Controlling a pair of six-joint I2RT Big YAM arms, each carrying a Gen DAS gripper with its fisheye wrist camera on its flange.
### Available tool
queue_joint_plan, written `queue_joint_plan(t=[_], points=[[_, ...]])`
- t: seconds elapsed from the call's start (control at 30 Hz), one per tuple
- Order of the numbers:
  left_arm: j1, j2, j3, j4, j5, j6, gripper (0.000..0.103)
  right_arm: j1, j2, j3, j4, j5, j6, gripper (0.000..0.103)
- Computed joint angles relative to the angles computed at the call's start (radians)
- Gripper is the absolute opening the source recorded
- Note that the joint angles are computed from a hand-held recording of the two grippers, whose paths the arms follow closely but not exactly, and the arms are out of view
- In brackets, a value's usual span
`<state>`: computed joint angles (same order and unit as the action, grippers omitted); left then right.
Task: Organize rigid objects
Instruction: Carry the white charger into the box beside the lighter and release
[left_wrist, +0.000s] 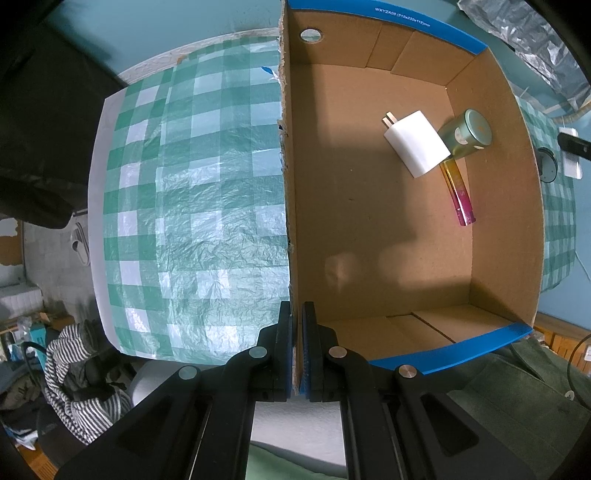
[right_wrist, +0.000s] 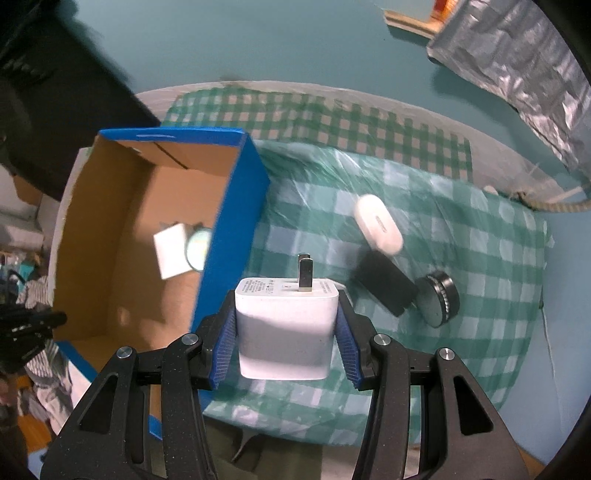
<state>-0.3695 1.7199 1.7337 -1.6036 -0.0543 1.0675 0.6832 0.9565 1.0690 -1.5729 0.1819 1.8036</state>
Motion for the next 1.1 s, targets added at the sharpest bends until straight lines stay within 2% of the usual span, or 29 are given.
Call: queue_joint_plan(t=[0.5,1.1], points=[[0.0,0.0,0.0,-0.002,0.001,-0.003,0.004,-0.087,0.117,0.107,0.039,0.004,-0.222,0.049],[0.005,0.001,0.002,-0.01,0.003,-0.006,0.004,-0.145,0.232,0.151,0.123,-0.052,-0.404,0.049]])
